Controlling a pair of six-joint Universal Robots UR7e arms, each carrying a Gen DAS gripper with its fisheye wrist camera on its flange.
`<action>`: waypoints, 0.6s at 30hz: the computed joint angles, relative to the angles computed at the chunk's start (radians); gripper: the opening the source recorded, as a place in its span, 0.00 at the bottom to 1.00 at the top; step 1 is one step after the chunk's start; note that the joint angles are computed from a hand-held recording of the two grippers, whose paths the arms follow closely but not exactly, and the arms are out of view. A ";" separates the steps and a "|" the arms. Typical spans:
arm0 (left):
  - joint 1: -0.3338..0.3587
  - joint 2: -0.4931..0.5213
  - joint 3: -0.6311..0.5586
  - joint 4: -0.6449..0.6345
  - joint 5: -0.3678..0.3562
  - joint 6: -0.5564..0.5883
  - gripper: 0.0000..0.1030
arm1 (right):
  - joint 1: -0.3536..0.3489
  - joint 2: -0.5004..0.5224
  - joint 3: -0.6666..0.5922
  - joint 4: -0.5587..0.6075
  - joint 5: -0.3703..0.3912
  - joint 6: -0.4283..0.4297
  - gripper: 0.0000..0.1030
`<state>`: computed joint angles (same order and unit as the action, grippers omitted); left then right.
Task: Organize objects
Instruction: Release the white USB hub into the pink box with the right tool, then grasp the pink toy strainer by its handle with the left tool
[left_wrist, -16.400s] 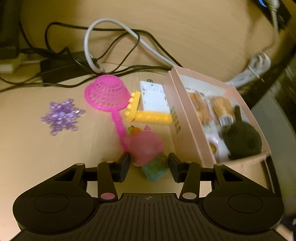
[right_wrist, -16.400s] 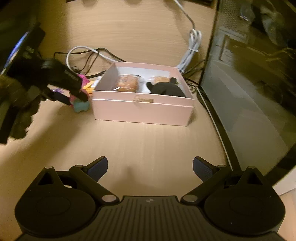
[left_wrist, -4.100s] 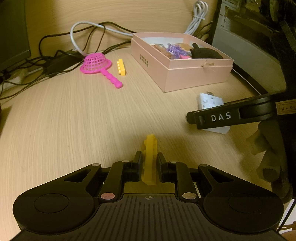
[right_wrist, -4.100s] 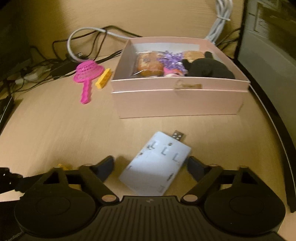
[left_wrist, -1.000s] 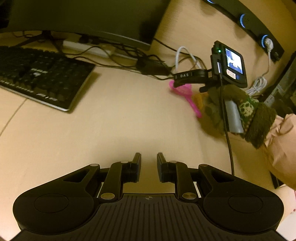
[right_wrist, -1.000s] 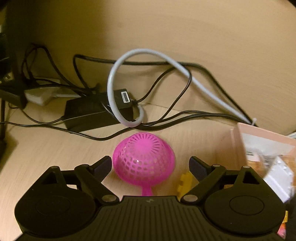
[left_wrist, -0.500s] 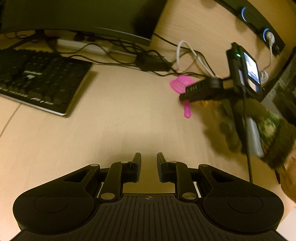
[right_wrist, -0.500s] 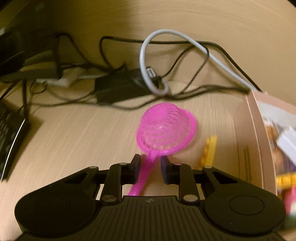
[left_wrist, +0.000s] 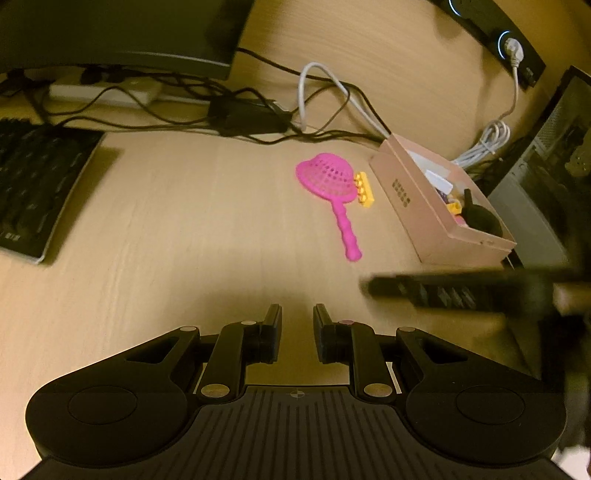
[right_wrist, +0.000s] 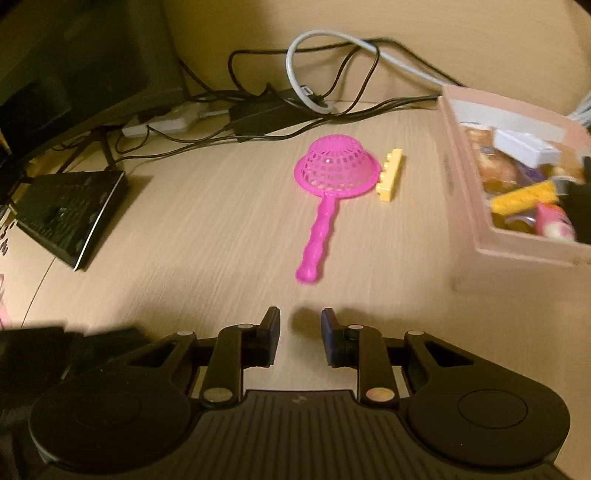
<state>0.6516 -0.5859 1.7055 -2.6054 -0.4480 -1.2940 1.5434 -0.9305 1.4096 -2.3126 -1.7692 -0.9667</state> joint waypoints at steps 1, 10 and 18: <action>0.006 0.007 -0.015 -0.004 0.002 0.015 0.19 | -0.004 -0.018 0.021 -0.024 0.006 -0.013 0.35; 0.063 0.102 -0.199 -0.023 0.051 0.133 0.19 | -0.071 -0.171 0.158 -0.253 0.067 -0.152 0.83; 0.136 0.223 -0.456 0.139 0.096 0.198 0.19 | -0.134 -0.193 0.142 -0.269 0.031 -0.129 0.85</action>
<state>0.7876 -0.3627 1.2499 -2.4665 -0.3525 -1.0956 1.4093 -1.1233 1.5518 -2.5816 -1.7381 -1.0958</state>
